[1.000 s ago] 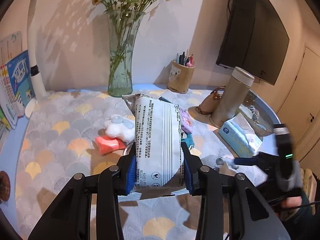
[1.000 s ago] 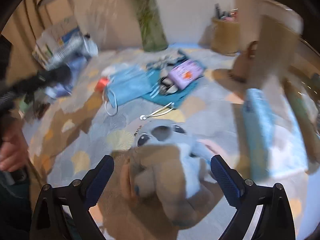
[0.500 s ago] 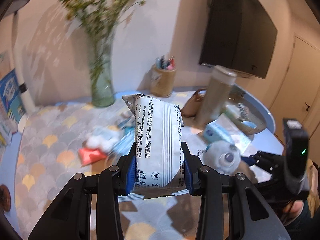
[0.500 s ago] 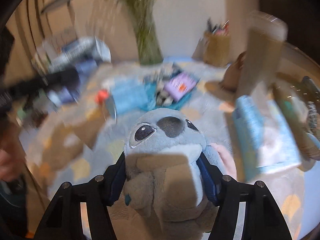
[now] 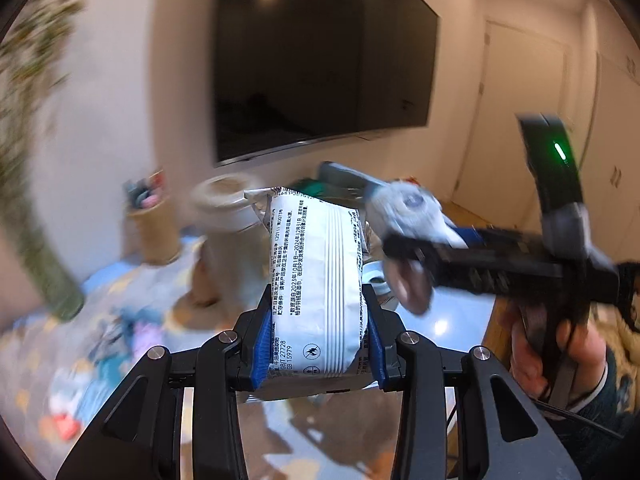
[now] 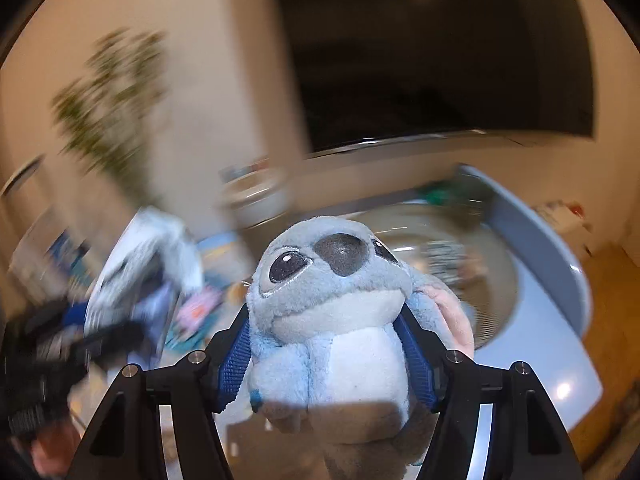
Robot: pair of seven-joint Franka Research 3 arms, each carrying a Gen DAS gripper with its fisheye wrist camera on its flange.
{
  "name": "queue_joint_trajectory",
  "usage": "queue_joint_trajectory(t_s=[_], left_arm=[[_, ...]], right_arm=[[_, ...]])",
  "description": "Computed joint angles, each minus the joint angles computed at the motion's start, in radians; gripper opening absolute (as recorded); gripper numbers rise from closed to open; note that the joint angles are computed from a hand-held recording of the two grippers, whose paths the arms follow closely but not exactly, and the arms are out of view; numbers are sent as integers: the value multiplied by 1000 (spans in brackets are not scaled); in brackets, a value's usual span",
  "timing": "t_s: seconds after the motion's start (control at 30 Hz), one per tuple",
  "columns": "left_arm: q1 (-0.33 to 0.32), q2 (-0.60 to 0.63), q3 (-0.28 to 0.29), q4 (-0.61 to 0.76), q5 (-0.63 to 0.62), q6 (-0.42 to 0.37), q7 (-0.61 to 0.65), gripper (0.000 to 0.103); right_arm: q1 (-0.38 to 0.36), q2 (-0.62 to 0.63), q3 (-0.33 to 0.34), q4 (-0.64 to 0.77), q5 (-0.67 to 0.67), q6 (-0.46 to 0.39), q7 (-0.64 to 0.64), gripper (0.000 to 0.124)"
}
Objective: Organize soft objects
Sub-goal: 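Carry the white packet and blue-grey plush into the glass bowl and release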
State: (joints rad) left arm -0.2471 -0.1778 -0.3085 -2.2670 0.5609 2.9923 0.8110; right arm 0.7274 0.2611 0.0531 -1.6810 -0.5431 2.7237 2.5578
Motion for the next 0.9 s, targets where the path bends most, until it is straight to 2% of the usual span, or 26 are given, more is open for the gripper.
queue_joint_trajectory(t_s=[0.1,0.13,0.17,0.2,0.37,0.43,0.47,0.5,0.53,0.57,0.63,0.7,0.9], left_arm=[[-10,151,-20,159,62,-48,-23,36],[-22,207,-15,223,118,-72,-63,36],[-48,262,6,282,145,-94,-88,36],[-47,288,5,306,150,-99,-95,36],[-159,479,107,517,218,-187,-145,37],[-207,536,158,587,284,-223,-193,39],[-209,559,162,610,280,-224,-181,47],[-202,574,153,623,253,-228,-146,49],[-197,581,145,628,225,-232,-116,53],[-192,583,139,627,197,-232,-91,63],[-198,561,148,592,186,-202,-86,69],[-200,531,153,554,185,-179,-82,69],[-189,342,143,345,229,-92,-133,69]], right_arm=[[-40,11,-27,19,29,-20,21,66],[-54,32,-33,49,47,-50,17,67],[-71,53,-32,75,72,-64,-2,67],[-86,74,-32,99,101,-74,-17,67],[-150,210,-26,266,291,-128,-112,68],[-166,264,-22,335,353,-142,-166,75],[-175,296,-18,382,386,-156,-196,77],[-185,315,-11,409,422,-171,-224,79],[-196,323,0,420,461,-184,-254,79],[-214,327,18,422,508,-183,-295,79],[-198,300,-5,382,522,-158,-306,79],[-168,256,-37,317,495,-146,-285,79],[-142,128,-36,132,488,-49,-254,79]])
